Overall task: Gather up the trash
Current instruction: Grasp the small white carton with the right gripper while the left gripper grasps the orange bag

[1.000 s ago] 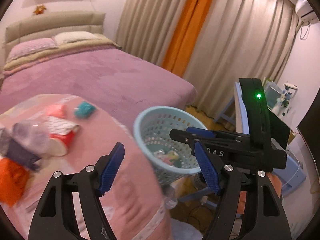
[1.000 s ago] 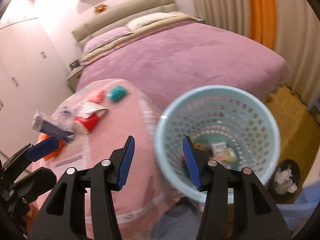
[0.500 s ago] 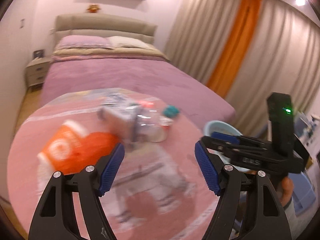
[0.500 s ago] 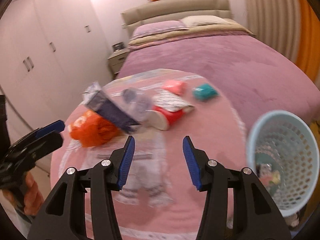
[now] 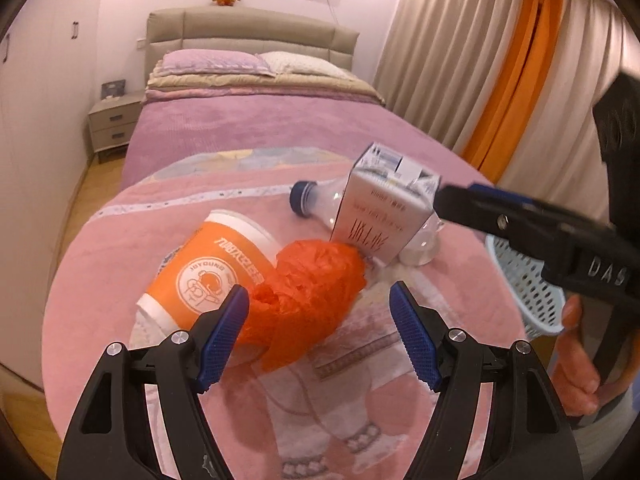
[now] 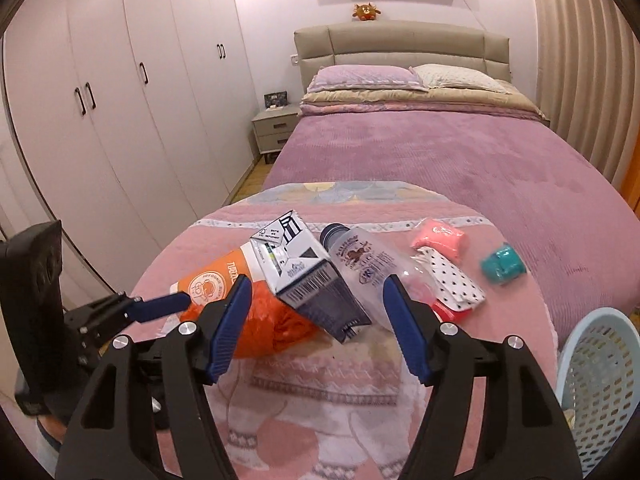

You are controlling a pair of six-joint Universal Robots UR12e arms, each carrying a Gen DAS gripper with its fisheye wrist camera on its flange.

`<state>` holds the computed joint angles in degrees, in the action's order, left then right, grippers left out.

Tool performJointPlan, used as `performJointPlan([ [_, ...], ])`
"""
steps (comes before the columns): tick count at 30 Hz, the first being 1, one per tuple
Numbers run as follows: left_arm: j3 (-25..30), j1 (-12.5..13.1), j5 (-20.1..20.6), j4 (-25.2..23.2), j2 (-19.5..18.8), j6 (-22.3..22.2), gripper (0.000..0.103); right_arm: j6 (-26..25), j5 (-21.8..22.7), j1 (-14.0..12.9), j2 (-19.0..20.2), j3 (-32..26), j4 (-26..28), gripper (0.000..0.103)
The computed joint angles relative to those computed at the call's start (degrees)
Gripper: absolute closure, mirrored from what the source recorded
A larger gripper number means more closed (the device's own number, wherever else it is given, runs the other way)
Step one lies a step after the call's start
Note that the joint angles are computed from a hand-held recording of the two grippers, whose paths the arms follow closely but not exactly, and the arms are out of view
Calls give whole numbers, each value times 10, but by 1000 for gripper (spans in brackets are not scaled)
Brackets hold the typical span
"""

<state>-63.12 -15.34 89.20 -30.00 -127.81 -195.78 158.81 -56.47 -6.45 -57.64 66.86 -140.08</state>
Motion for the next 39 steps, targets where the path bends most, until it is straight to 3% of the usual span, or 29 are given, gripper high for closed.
performJointPlan([
  [17,17,-5,3,-26,-23,2,33,-22,-25,17,29,-38,41,39],
  [20,20,-5,0,-31,-26,-2,34,-24,-11,16,33,-44,51,51],
  [25,26,-7,2,-47,-29,-1,56,-22,-12,13,31,-38,43,64],
  [29,15,-9,4,-36,-22,-2,66,-15,-6,8,18,-14,12,66],
  [39,-3,-20,9,9,-2,-1,68,5,8,-14,-10,23,-27,67],
])
